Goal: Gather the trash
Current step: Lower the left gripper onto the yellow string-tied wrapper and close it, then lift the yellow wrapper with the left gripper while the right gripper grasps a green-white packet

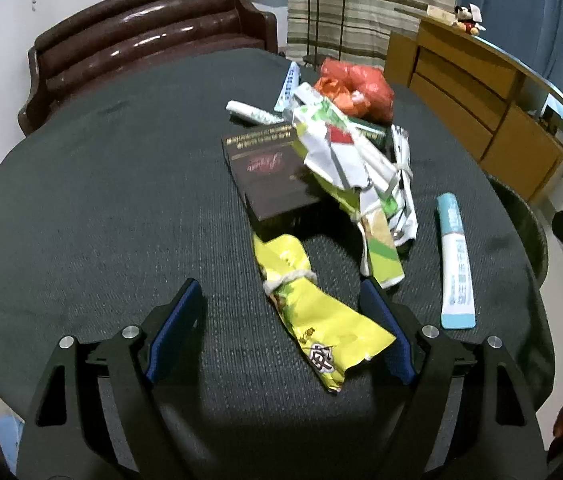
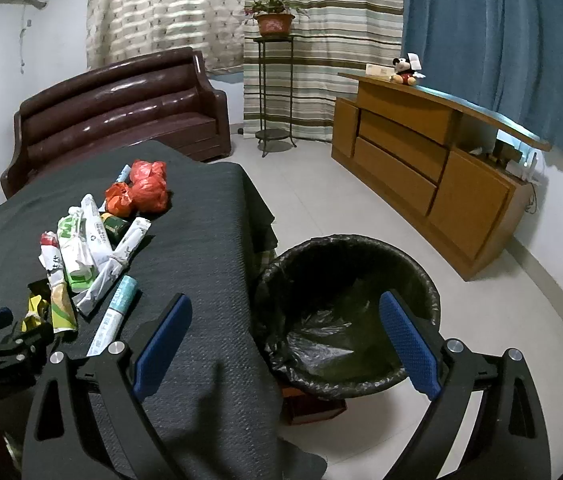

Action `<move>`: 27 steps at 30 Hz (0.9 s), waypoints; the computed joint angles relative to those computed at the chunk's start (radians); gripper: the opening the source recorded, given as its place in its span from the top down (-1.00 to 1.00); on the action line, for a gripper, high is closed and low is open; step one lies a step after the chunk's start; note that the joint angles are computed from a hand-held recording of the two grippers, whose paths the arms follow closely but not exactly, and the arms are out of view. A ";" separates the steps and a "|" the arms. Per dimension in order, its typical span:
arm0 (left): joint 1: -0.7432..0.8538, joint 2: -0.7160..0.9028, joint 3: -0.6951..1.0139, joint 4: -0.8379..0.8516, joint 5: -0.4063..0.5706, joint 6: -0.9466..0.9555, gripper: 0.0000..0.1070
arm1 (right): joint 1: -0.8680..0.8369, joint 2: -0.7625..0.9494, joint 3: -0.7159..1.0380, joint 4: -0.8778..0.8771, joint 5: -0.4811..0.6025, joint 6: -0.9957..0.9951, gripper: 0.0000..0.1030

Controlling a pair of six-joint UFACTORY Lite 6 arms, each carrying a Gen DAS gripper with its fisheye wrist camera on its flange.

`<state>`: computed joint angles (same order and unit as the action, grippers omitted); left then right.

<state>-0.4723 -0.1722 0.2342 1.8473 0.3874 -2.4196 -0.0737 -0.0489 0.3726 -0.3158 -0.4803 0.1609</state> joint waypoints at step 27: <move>0.255 -0.241 -0.135 0.396 -0.195 -0.215 0.61 | 0.095 -0.023 -0.018 0.085 0.028 -0.056 -0.46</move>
<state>-0.2174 -0.4132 0.0990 2.2433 0.1921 -2.6350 0.0209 -0.0721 0.3542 -0.2304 -0.4522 0.1053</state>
